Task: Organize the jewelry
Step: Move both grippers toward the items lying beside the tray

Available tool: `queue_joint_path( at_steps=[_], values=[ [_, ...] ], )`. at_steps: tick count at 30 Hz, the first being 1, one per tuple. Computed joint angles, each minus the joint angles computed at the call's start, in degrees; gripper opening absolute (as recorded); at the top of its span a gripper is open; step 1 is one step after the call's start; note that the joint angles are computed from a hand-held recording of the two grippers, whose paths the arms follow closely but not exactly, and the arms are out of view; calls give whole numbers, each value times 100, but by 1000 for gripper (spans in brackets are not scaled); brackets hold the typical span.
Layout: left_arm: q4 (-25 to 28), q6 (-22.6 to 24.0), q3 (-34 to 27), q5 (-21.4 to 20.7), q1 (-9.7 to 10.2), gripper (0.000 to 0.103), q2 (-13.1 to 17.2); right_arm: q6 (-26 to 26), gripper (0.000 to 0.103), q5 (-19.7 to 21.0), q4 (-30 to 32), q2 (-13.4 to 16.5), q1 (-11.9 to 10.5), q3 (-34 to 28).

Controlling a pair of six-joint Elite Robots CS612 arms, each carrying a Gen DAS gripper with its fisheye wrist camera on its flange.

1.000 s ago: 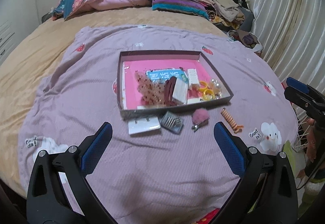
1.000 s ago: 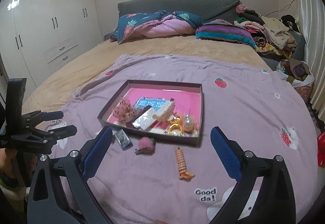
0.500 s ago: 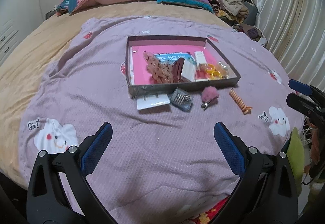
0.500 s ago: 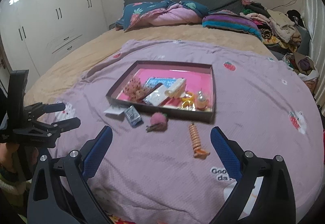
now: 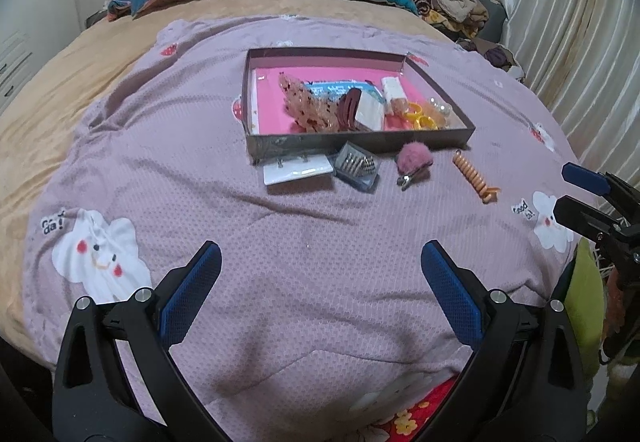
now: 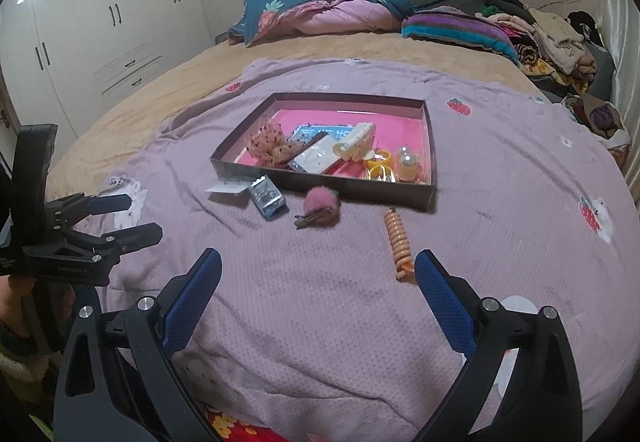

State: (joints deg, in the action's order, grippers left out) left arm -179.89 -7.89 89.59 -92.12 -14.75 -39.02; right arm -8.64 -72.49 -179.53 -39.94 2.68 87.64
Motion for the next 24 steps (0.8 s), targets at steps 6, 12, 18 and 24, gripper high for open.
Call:
queue_joint_path(
  at_steps=[6,12,18,24],
  values=[
    [42,-1,24,-53,-9,93,47,108,97,-48,-22,53,-8,26],
    [46,-80,25,-207,-15,93,128,154,97,-156,20,112,-19,64],
    [108,-127,-59,-265,-37,93,234,213,96,-202,130,171,-28,42],
    [164,-240,-198,-187,-4,93,312,151,96,-197,184,221,-15,-46]
  ],
)
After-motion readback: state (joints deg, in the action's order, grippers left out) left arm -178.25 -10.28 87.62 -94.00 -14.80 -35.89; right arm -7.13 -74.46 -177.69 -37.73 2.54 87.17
